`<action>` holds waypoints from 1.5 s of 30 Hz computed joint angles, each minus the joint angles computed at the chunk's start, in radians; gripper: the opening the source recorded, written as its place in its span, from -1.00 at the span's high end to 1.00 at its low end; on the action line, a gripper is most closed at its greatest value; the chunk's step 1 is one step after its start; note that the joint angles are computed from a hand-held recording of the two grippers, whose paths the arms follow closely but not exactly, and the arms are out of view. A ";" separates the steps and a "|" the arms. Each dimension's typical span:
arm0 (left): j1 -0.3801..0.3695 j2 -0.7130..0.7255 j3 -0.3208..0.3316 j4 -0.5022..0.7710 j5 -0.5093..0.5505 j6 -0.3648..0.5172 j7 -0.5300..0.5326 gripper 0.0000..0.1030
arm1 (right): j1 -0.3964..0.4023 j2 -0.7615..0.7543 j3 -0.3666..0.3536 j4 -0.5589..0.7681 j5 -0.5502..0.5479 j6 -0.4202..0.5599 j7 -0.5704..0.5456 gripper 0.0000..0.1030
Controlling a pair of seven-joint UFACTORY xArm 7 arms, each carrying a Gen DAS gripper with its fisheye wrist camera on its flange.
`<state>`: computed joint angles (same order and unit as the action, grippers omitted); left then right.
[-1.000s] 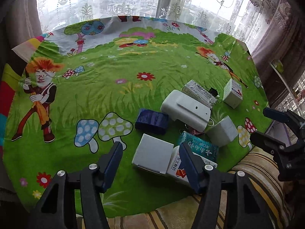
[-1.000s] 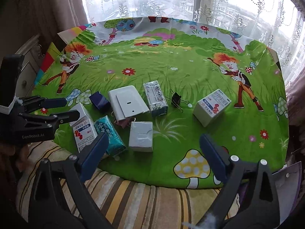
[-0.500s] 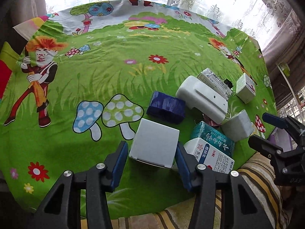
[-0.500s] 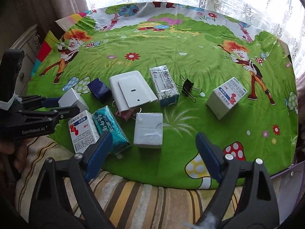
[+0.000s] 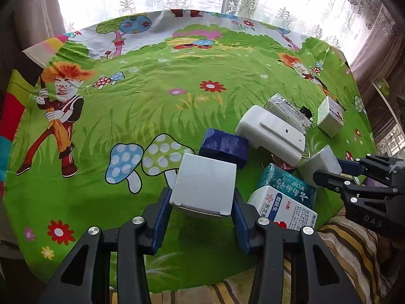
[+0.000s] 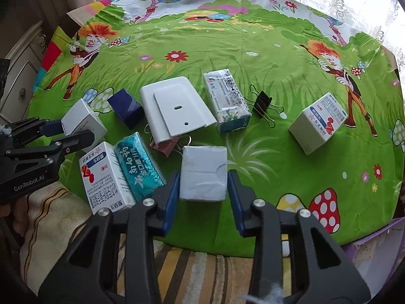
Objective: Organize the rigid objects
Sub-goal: 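Carry both white boxes into the storage box and open both grippers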
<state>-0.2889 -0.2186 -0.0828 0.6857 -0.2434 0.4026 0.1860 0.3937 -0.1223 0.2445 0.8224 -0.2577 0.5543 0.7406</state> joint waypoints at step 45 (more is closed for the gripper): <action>-0.571 -0.165 0.013 0.033 -0.465 0.006 0.117 0.11 | -0.101 -1.332 0.022 -0.579 0.147 0.500 -0.002 0.26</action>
<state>-0.8596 -0.3839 -0.0695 0.7183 -0.7079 0.4085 0.3029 0.2927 -1.4540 0.2663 0.2437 -0.1104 1.0544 0.7390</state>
